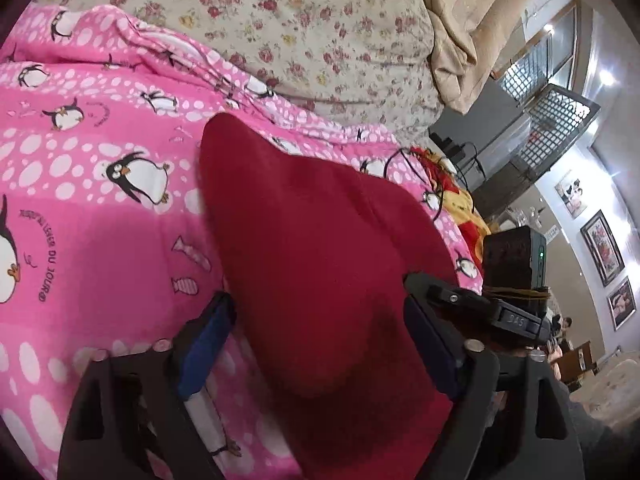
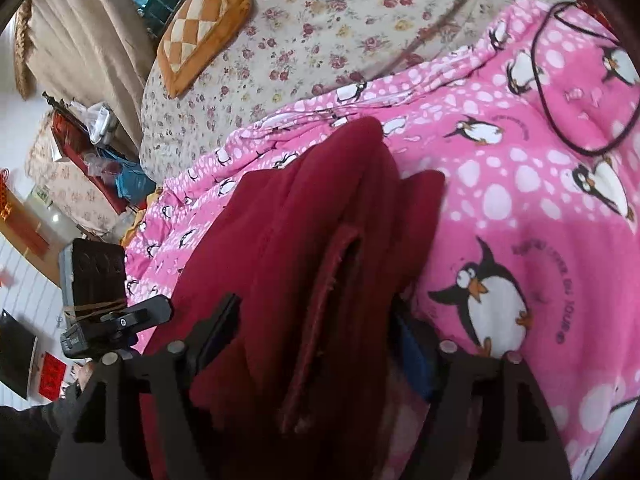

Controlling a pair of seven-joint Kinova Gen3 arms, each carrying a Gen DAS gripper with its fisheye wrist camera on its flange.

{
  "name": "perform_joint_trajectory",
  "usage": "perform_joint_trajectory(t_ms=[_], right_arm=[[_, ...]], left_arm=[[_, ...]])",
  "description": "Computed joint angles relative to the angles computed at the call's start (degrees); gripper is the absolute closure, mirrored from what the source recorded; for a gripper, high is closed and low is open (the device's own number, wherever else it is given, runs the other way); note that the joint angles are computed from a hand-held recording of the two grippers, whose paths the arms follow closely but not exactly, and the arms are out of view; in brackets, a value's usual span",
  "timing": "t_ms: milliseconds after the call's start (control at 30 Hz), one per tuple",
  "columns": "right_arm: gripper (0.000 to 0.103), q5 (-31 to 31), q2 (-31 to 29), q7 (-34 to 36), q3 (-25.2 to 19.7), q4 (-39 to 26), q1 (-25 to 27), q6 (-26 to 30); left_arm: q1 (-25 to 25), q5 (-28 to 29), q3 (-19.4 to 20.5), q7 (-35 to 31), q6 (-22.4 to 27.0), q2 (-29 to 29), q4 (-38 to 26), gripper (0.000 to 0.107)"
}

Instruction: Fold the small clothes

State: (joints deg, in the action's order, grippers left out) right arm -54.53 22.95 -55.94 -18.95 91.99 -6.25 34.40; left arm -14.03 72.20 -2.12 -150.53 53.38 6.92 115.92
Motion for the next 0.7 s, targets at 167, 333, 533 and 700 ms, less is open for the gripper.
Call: perform_joint_trajectory(t_ms=[167, 333, 533, 700], right_arm=[[0.059, -4.9, -1.0, 3.4, -1.4, 2.4, 1.5, -2.3], [0.061, -10.0, -2.1, 6.4, -1.9, 3.6, 1.6, -4.0], [0.061, -9.8, 1.8, 3.5, -1.1, -4.3, -2.3, -1.6], [0.061, -6.8, 8.2, -1.8, -3.0, -13.0, -5.8, -0.5]], left_arm=[[-2.2, 0.9, -1.1, -0.3, 3.8, 0.6, -0.3, 0.085], [-3.6, 0.6, -2.0, -0.2, 6.3, -0.9, -1.5, 0.087], [-6.8, -8.9, -4.3, 8.6, 10.5, -1.5, -10.4, 0.086], [-11.2, -14.7, -5.3, 12.5, 15.2, 2.4, -17.9, 0.084]])
